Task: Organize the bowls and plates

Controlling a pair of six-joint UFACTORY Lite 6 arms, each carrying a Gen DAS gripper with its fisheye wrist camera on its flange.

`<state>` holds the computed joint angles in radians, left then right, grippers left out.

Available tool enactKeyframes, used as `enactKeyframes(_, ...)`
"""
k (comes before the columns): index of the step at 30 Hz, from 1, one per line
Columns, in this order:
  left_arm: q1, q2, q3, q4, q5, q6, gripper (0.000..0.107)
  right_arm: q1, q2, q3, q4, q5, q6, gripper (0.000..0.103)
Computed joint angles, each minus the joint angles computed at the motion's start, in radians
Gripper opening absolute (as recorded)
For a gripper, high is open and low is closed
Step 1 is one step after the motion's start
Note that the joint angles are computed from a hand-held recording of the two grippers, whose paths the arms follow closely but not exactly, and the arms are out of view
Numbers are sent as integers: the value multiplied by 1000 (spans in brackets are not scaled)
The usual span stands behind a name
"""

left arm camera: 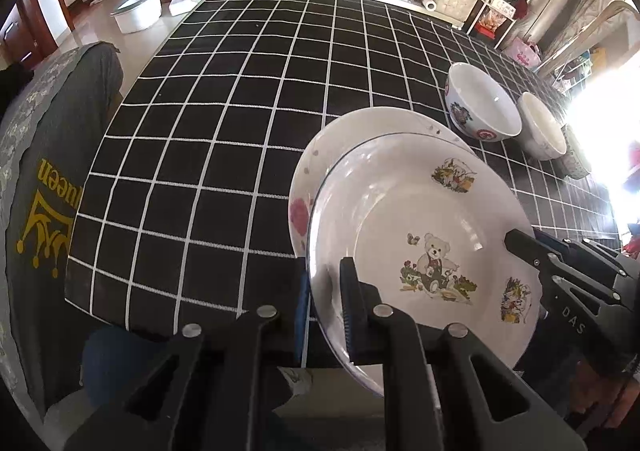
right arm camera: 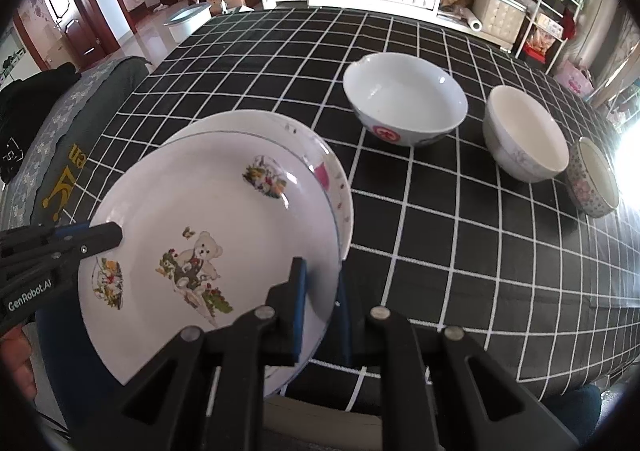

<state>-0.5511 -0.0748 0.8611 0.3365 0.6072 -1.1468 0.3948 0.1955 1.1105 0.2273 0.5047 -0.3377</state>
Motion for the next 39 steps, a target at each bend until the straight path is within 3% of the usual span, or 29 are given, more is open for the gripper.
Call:
enactKeyframes(13,94,116,86,17,-10,67,13,4,144,137,25,38,-10,19)
enactKeyframes(26,116,109,65,35,-38,38,13,-46,114,112,130,45,-103,19)
enactKeyframes(28,99,79,45,51,-29,2,13,-63,85,88,148,43,-116,22)
enactKeyframes(31,64,34,28,77,-5,-49,13,-81,44,57,159,49,-126,35)
enactKeyframes(39,-74,-17,96,167,108,-169,16,-124,-92,-6,229,83,-202,36)
